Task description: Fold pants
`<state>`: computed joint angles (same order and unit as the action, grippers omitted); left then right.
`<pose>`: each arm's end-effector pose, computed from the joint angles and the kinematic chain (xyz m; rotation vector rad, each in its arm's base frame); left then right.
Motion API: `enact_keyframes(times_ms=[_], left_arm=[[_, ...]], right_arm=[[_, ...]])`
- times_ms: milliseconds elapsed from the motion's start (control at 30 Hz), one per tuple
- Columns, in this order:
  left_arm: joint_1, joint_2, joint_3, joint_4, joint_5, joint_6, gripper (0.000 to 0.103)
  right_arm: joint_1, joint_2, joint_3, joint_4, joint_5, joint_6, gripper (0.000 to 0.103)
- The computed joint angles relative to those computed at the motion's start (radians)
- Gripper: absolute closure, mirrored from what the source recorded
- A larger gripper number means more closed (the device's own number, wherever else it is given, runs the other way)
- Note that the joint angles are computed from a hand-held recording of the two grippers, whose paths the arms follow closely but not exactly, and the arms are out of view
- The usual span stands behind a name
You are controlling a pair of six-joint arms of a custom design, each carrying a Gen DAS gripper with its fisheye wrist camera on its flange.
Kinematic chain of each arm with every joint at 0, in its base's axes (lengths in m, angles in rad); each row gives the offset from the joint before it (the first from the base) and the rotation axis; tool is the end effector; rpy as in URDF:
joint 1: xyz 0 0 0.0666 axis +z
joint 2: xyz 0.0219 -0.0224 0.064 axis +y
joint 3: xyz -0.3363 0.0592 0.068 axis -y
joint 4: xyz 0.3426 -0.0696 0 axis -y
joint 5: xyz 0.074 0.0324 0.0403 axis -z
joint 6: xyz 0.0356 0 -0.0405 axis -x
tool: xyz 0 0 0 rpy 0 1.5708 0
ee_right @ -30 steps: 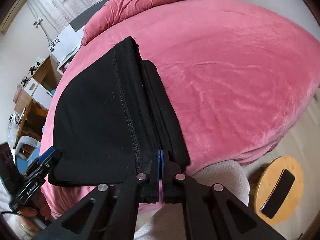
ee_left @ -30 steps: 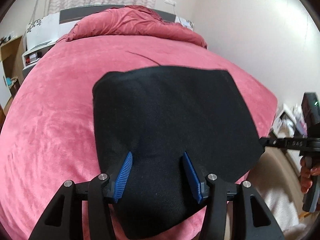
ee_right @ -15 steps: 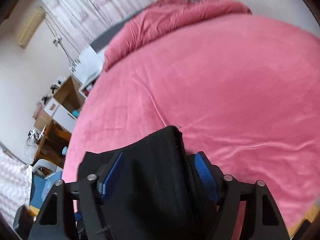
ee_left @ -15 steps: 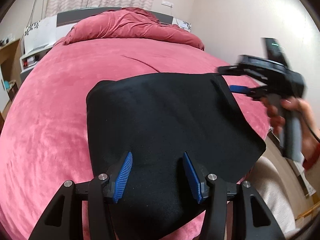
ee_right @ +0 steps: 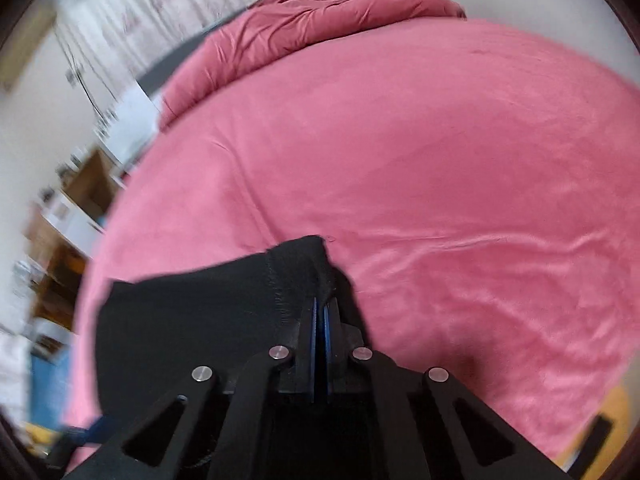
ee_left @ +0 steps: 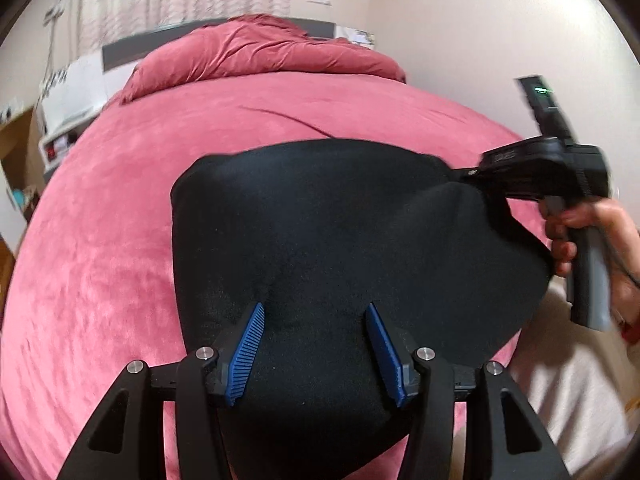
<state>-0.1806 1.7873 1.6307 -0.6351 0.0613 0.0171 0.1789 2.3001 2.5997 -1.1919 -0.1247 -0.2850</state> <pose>0.5660 -0.1060 0.3129 0.2230 2.3564 -0.1681 0.6807 0.1272 0.3519 0.0771 2.4857 0.3528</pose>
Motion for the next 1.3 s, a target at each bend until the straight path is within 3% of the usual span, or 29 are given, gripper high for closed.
enact_keyframes(times_ms=[100, 200, 267, 367, 533, 633, 733, 900, 967, 1067, 1200, 1300], left_arm=[[0.005, -0.010, 0.002, -0.021, 0.009, -0.020, 0.049], [0.038, -0.018, 0.015, -0.038, 0.073, 0.041, 0.049], [0.067, -0.019, 0.033, -0.033, 0.101, 0.114, 0.049], [0.095, -0.005, 0.077, -0.015, 0.125, 0.184, 0.049], [0.080, 0.091, 0.242, -0.080, 0.095, 0.101, 0.049], [0.067, 0.187, 0.378, -0.160, 0.069, 0.060, 0.049], [0.059, 0.283, 0.504, -0.234, 0.031, 0.027, 0.049], [0.056, 0.361, 0.599, -0.266, 0.007, 0.019, 0.046], [0.057, 0.412, 0.678, -0.316, 0.008, 0.032, 0.046], [0.064, 0.436, 0.702, -0.322, 0.023, 0.047, 0.045], [0.064, 0.395, 0.643, -0.294, 0.031, 0.061, 0.045], [0.052, 0.310, 0.527, -0.250, -0.029, 0.074, 0.045]], right_arm=[[0.009, 0.010, 0.049, -0.025, 0.022, 0.024, 0.096], [0.015, -0.098, -0.087, 0.067, 0.055, 0.049, 0.090], [0.018, -0.198, -0.229, 0.189, 0.046, 0.056, 0.090], [0.034, -0.251, -0.282, 0.236, -0.007, 0.099, 0.090], [0.081, -0.197, -0.227, 0.206, -0.085, 0.209, 0.090], [0.098, -0.070, -0.059, 0.115, -0.063, 0.245, 0.090], [0.094, -0.017, 0.004, 0.067, -0.015, 0.228, 0.093], [0.049, -0.072, -0.148, 0.188, -0.034, 0.090, 0.103], [0.042, -0.092, -0.215, 0.260, -0.041, 0.069, 0.103], [0.048, -0.101, -0.255, 0.316, -0.015, 0.081, 0.103], [0.048, -0.100, -0.236, 0.295, -0.004, 0.086, 0.103], [0.049, -0.185, -0.349, 0.351, -0.001, 0.053, 0.095]])
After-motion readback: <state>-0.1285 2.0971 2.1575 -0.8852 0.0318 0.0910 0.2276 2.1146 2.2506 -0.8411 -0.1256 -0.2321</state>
